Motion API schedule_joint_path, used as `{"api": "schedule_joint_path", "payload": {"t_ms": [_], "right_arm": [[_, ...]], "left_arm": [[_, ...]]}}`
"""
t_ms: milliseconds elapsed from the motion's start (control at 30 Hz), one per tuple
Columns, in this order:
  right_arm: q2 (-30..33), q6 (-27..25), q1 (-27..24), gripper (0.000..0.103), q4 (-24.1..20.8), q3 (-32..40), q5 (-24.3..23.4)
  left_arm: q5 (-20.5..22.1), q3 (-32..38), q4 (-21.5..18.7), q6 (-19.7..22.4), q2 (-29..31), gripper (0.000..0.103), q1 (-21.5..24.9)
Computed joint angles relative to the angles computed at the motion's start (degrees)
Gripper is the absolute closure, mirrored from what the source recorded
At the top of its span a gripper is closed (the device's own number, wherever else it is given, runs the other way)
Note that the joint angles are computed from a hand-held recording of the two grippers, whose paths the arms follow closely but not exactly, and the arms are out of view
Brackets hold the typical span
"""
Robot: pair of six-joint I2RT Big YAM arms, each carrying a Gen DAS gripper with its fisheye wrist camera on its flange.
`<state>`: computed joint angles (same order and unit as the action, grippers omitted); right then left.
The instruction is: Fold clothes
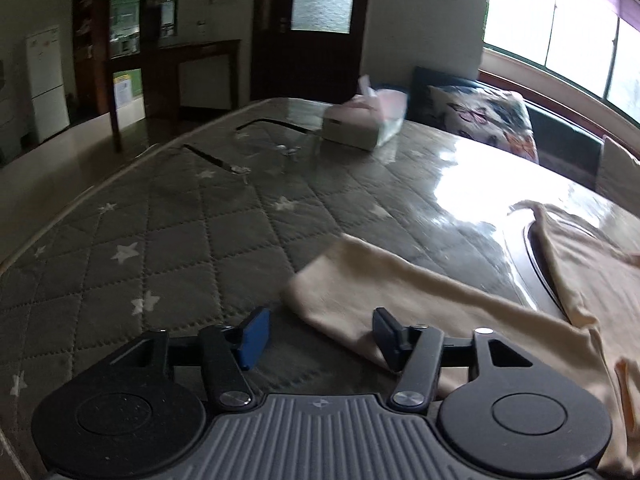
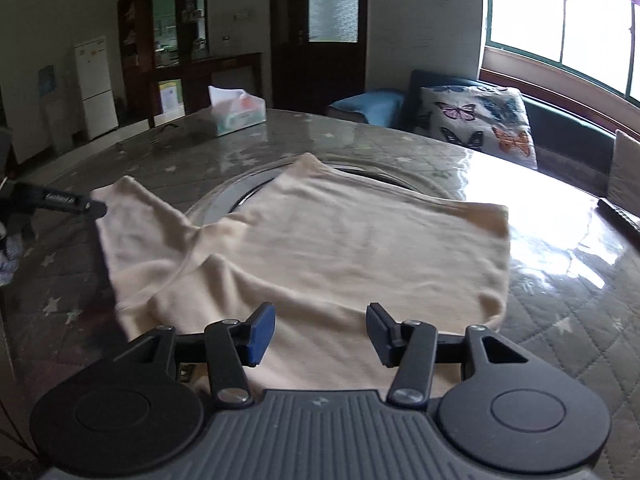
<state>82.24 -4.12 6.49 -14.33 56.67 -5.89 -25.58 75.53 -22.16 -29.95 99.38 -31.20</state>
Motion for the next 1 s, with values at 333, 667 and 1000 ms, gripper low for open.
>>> {"api": "schedule_joint_path", "payload": {"t_ms": [333,667,1000], "right_arm": [[-1.8,0.7,0.3,0.052,-0.4,-1.4,0.1],[-4.3,4.0,-2.0,0.053,1.6,-3.6,-0.2],[-7.8,6.9,-6.2,0.053,3.3,-7.1,1.1]], "left_arm": [[2.5,2.1,0.8,-1.2,0.5,0.094,0.9],[13.7,6.9,6.5,9.3,-1.1,0.095,-7.4],[25.8,17.5,3.4,16.8,6.2,0.093,-14.6]]}}
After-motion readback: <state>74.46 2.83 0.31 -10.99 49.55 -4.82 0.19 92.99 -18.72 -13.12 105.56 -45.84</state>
